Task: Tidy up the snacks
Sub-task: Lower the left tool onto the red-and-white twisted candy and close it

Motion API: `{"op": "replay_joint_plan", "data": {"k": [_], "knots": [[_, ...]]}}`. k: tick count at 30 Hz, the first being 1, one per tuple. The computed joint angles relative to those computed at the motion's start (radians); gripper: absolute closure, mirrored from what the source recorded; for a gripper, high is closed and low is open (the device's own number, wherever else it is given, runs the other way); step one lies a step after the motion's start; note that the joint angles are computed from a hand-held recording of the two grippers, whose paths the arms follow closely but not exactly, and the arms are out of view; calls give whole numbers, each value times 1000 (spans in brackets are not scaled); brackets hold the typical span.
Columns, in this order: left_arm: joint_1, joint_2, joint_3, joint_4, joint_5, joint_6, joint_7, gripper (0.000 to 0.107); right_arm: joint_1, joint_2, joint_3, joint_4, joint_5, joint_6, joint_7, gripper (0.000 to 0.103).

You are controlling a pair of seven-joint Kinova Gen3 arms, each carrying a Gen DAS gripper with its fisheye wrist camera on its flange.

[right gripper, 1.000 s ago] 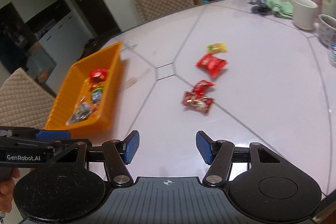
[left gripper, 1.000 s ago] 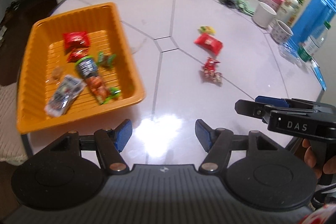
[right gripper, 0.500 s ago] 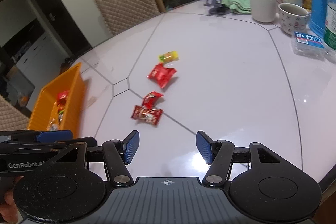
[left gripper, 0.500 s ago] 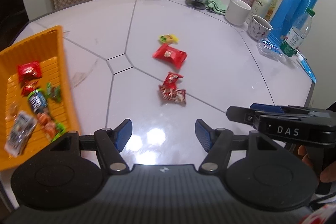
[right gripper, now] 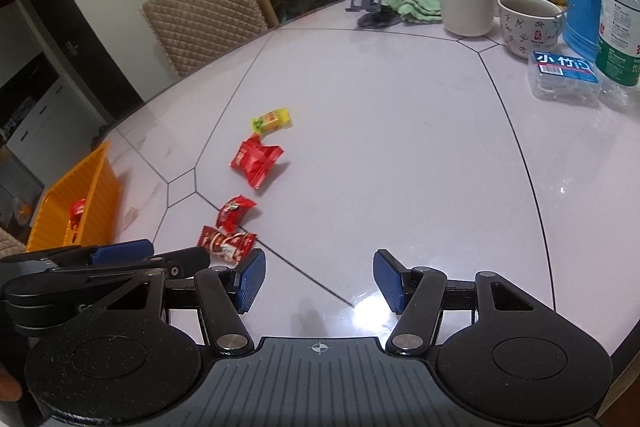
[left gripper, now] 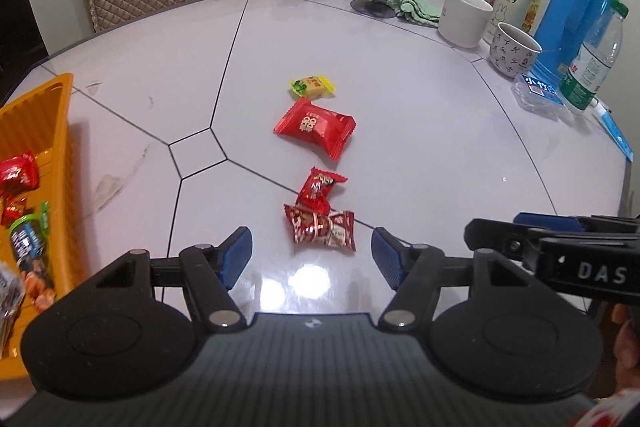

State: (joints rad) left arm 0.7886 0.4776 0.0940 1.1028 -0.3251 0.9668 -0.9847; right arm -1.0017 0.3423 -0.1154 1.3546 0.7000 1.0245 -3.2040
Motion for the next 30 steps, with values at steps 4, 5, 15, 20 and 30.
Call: {"op": "replay_joint_plan", "data": {"k": [4, 5, 15, 20, 30], "knots": [[5, 35, -8, -23, -9, 6, -4, 44, 11, 0, 1, 7, -10, -5, -1, 43], [6, 42, -11, -27, -10, 5, -3, 45, 13, -1, 1, 9, -11, -6, -1, 43], [3, 90, -23, -56, 7, 0, -5, 57, 32, 4, 1, 15, -41, -22, 17, 43], [5, 83, -20, -38, 9, -30, -27, 75, 36, 7, 4, 14, -50, -28, 29, 43], [-10, 54, -16, -1, 34, -48, -40, 79, 39, 18, 12, 6, -58, -46, 51, 43]]}}
